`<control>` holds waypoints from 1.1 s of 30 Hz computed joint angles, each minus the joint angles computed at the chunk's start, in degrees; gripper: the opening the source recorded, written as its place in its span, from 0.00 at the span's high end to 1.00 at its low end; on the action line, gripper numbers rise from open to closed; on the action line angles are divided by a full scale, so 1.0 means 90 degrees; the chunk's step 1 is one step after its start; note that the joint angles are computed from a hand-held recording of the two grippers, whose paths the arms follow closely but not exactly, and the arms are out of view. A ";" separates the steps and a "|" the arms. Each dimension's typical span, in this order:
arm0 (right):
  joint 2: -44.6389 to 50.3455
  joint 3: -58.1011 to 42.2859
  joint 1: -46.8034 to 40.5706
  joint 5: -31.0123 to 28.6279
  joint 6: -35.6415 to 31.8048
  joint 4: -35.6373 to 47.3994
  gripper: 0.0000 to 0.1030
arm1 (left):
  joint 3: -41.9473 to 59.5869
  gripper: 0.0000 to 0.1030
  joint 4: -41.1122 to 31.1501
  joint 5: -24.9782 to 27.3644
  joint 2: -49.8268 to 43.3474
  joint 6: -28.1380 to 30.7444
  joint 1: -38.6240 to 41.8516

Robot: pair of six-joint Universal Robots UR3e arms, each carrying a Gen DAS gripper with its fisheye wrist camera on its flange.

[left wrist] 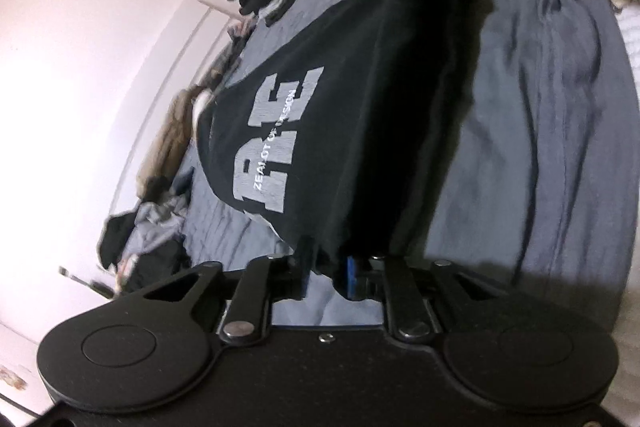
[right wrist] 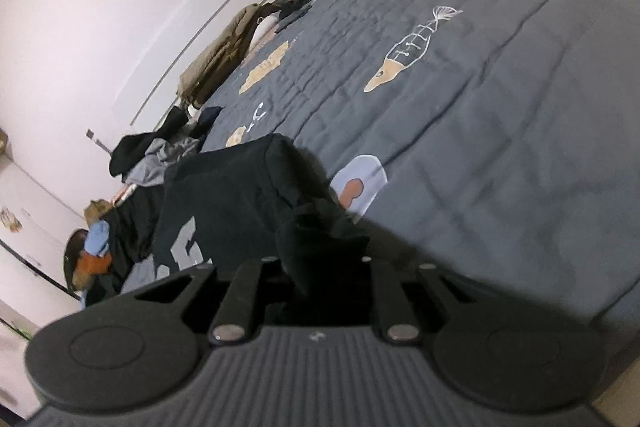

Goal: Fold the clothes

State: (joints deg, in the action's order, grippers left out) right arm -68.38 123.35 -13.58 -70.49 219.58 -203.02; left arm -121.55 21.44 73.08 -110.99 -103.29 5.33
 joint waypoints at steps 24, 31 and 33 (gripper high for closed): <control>-0.0106 0.0261 0.0147 0.0284 0.0019 0.0067 0.87 | 0.0569 0.90 -0.1159 0.0502 0.0229 0.0105 -0.0232; -0.0715 0.0576 0.0329 0.0531 -0.0236 0.0503 0.86 | 0.0268 0.90 -0.1864 0.0139 0.1030 0.0063 0.0208; -0.0801 0.0576 0.0429 0.0477 -0.0381 0.0690 0.86 | 0.0290 0.89 -0.1987 0.0135 0.0962 -0.0073 0.0217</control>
State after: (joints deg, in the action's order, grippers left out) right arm -75.59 128.53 -9.73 -66.20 216.15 -196.81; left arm -118.93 3.55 74.29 -102.33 -103.94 7.28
